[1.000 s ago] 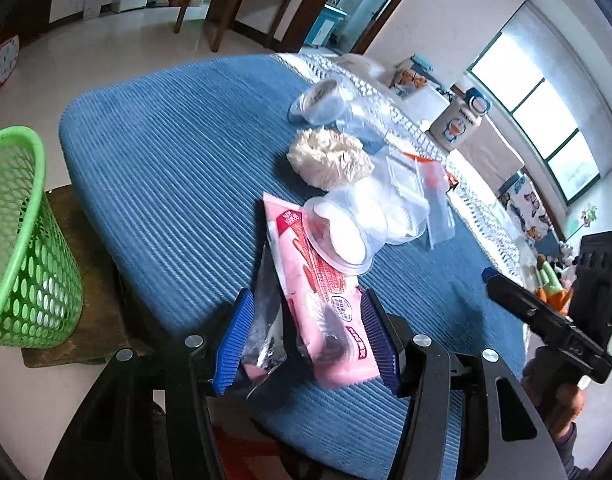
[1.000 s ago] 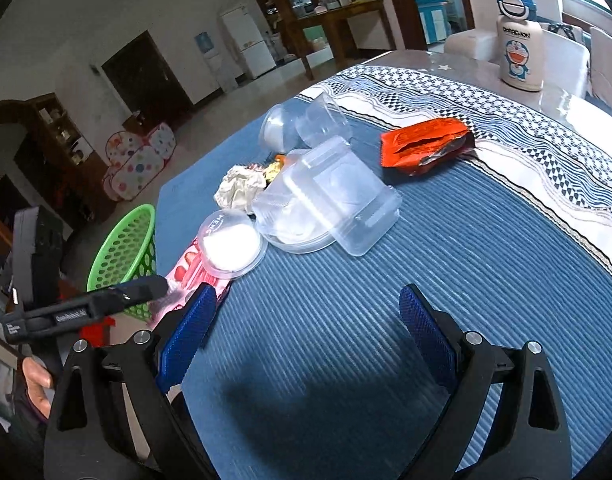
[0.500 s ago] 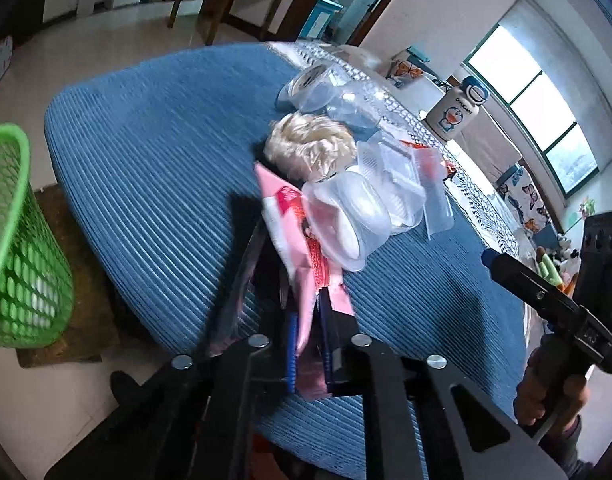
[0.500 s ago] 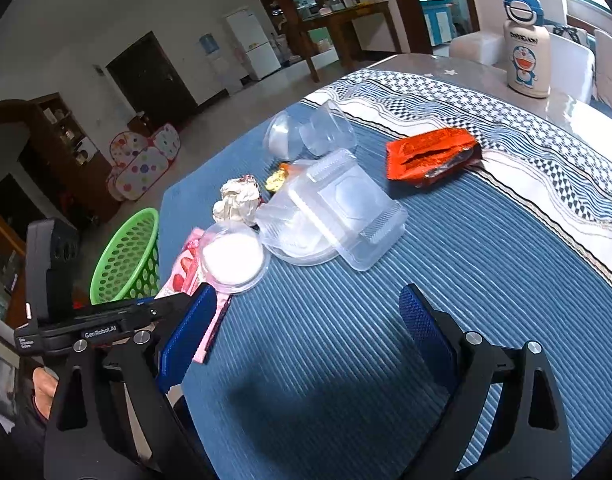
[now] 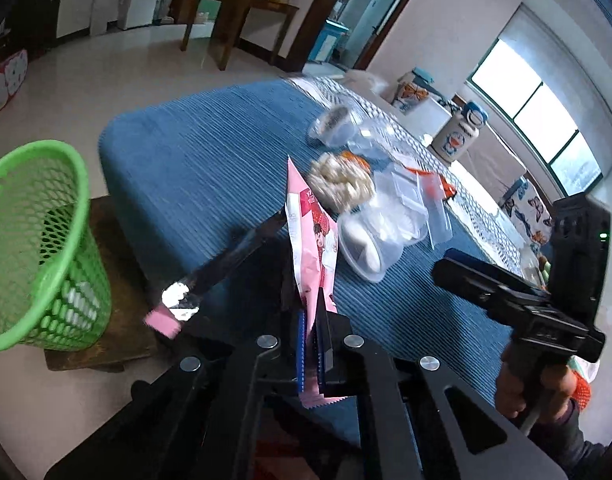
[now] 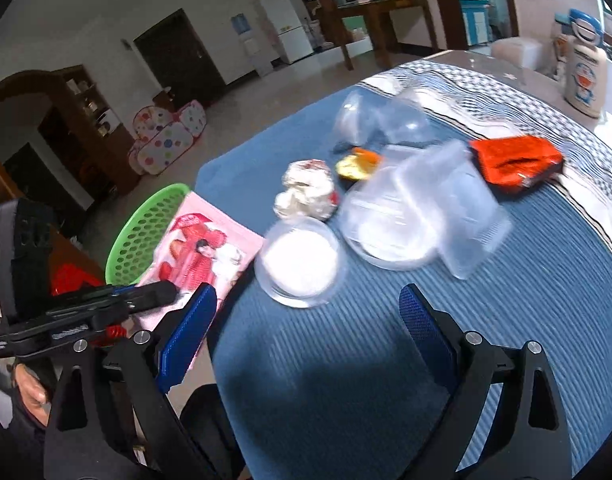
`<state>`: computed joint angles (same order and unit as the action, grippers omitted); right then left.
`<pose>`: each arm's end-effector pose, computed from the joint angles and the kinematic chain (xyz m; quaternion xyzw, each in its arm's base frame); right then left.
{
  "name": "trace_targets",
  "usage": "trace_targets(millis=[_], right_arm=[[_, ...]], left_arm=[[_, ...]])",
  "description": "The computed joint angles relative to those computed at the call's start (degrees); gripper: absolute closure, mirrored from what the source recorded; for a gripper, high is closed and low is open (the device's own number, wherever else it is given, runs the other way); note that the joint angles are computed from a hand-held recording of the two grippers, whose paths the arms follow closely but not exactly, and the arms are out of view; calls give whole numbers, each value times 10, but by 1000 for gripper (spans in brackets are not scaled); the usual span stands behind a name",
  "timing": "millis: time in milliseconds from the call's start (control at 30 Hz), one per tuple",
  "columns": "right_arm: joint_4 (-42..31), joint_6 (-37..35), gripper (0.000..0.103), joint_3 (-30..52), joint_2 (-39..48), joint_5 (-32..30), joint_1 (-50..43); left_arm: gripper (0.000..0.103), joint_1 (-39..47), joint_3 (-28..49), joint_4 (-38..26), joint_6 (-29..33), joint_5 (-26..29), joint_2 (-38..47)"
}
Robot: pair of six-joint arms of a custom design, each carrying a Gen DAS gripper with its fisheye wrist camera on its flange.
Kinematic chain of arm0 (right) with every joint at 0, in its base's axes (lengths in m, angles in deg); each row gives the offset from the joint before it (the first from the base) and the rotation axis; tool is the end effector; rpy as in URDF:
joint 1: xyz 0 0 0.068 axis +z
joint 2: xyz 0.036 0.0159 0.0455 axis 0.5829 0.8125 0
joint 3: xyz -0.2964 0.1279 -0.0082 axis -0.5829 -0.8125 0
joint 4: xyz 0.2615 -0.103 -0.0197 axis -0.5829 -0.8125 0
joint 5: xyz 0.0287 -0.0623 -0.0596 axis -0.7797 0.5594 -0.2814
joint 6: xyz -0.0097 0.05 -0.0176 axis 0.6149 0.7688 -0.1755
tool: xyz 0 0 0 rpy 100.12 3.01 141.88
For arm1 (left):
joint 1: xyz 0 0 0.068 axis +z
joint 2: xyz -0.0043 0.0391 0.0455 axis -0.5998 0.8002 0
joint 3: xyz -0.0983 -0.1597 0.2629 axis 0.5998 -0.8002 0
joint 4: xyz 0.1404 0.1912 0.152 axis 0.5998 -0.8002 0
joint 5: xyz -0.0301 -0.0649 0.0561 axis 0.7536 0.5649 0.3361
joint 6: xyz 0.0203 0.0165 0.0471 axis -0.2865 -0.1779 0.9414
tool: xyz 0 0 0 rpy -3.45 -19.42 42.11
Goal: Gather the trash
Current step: 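Carry the pink wrapper to the basket while the right tool grasps the clear round lid, then release the wrapper into the basket while the right tool drops the clear lid in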
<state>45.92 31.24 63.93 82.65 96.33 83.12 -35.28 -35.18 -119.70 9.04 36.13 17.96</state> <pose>0.2089 0.2123 0.2408 0.0330 0.9196 0.1701 0.3525 0.2400 -0.0136 0.2347 0.1687 0.9163 -0.2553 0.2583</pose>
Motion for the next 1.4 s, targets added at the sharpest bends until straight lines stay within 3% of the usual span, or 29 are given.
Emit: trace_targets(millis=[267,500,667,867,1167,1267,1333,1400], right_arm=[[-9,-23,18,73,95,2,1],[-62,-39,27,134,159,33,0],[-81,-35,46,146,175,47,-1],[-91,-30,46,140,159,58,12],[-100,-37,46,181,143,19,38],[-93,-48,46,206,154,-6,37],[-92,-58,46,228,168,-20,37],[-96,-71,46,256,188,-31,36]], left_arm=[[99,128,57,-64,70,42,3],[99,245,146,-92,112,50,81],[99,289,208,-79,118,19,166],[99,299,271,-51,114,-43,275],[97,282,335,-11,116,-134,398],[90,279,341,0,112,-150,418],[74,277,336,9,106,-152,422],[65,281,334,16,103,-150,424]])
